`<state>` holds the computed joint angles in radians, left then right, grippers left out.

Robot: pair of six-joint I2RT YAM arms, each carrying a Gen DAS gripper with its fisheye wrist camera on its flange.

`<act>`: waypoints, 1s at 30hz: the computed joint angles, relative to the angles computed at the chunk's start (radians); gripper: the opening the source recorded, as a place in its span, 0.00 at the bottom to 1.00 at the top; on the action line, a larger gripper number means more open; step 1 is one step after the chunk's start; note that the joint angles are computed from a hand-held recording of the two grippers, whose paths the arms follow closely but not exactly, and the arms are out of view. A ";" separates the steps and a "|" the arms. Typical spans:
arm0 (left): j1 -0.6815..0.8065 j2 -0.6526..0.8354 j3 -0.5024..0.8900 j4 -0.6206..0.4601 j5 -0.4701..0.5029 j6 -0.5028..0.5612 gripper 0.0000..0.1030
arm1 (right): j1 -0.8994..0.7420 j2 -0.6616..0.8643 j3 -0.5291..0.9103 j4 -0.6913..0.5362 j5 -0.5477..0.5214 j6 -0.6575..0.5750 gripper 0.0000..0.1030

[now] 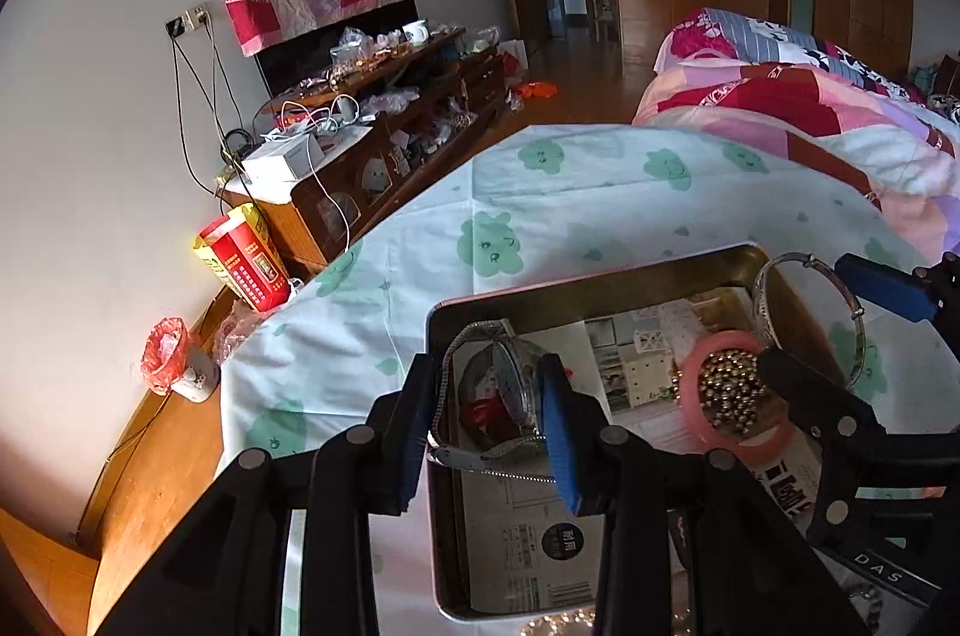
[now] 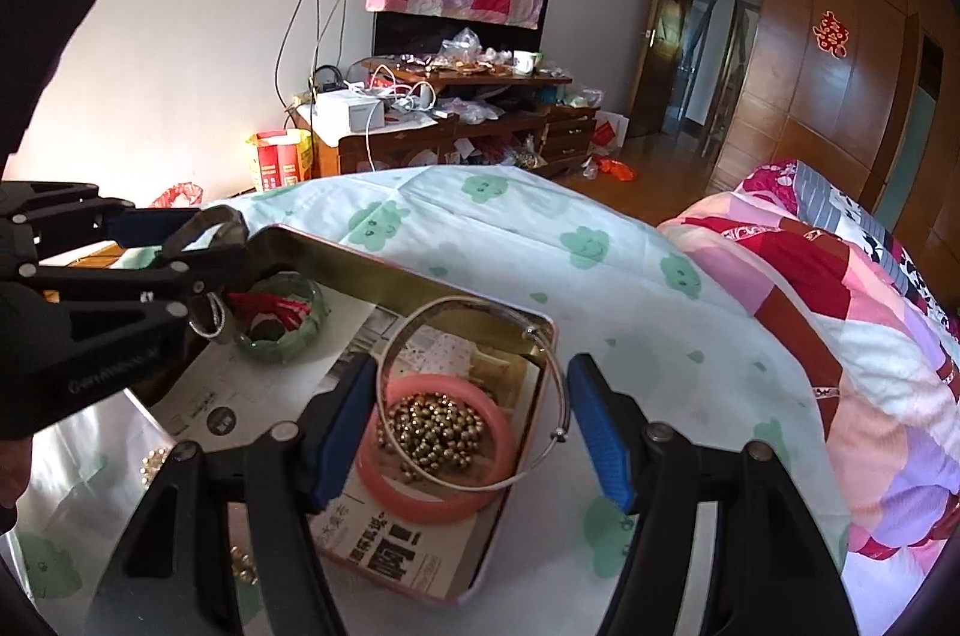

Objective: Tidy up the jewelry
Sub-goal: 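Carry the watch into the tin with the left tool while the right tool drops the bangle there, then open both tools and lift them out of the tin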

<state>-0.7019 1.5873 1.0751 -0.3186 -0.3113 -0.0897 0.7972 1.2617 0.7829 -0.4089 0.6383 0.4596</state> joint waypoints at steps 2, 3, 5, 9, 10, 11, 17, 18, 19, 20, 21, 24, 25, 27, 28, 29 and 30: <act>0.002 0.012 0.000 0.001 0.002 0.001 0.36 | -0.007 0.012 -0.002 0.008 -0.011 -0.004 0.66; 0.001 0.018 0.002 0.000 0.006 0.004 0.37 | -0.009 0.014 -0.003 0.005 -0.018 -0.004 0.66; 0.000 0.018 -0.004 0.001 0.004 -0.003 0.40 | -0.013 0.025 -0.001 0.002 -0.037 -0.010 0.66; -0.006 -0.003 -0.016 -0.001 -0.035 -0.020 0.68 | -0.002 0.016 -0.012 0.005 -0.033 0.003 0.69; -0.007 -0.017 -0.026 0.007 -0.046 -0.021 0.71 | 0.003 0.013 -0.013 0.000 -0.029 0.007 0.70; -0.003 -0.031 -0.034 0.008 -0.042 -0.020 0.72 | 0.010 0.009 -0.014 -0.007 -0.019 0.010 0.71; 0.028 -0.072 -0.079 0.006 -0.027 -0.017 0.72 | 0.034 -0.024 -0.020 -0.059 0.019 0.063 0.75; 0.031 -0.073 -0.085 0.006 -0.030 -0.019 0.72 | 0.038 -0.028 -0.021 -0.067 0.023 0.073 0.75; 0.034 -0.074 -0.089 0.005 -0.029 -0.020 0.72 | 0.038 -0.026 -0.020 -0.067 0.024 0.073 0.75; 0.039 -0.074 -0.093 0.004 -0.025 -0.020 0.72 | 0.040 -0.025 -0.020 -0.069 0.026 0.074 0.75; 0.041 -0.073 -0.094 0.004 -0.025 -0.023 0.72 | 0.044 -0.020 -0.016 -0.074 0.030 0.077 0.75; 0.045 -0.078 -0.100 0.003 -0.022 -0.028 0.72 | 0.043 -0.013 -0.012 -0.071 0.025 0.073 0.75; 0.046 -0.079 -0.099 0.001 -0.020 -0.031 0.72 | 0.048 -0.009 -0.007 -0.075 0.029 0.074 0.75; 0.046 -0.083 -0.101 0.002 -0.018 -0.034 0.72 | 0.054 -0.004 -0.003 -0.078 0.032 0.077 0.75; 0.046 -0.084 -0.101 0.000 -0.018 -0.035 0.72 | 0.057 -0.005 -0.003 -0.081 0.032 0.079 0.75; 0.045 -0.085 -0.102 0.000 -0.017 -0.035 0.72 | 0.058 -0.002 -0.001 -0.083 0.032 0.081 0.75; 0.045 -0.086 -0.102 0.001 -0.016 -0.034 0.72 | 0.061 -0.002 -0.003 -0.084 0.035 0.083 0.75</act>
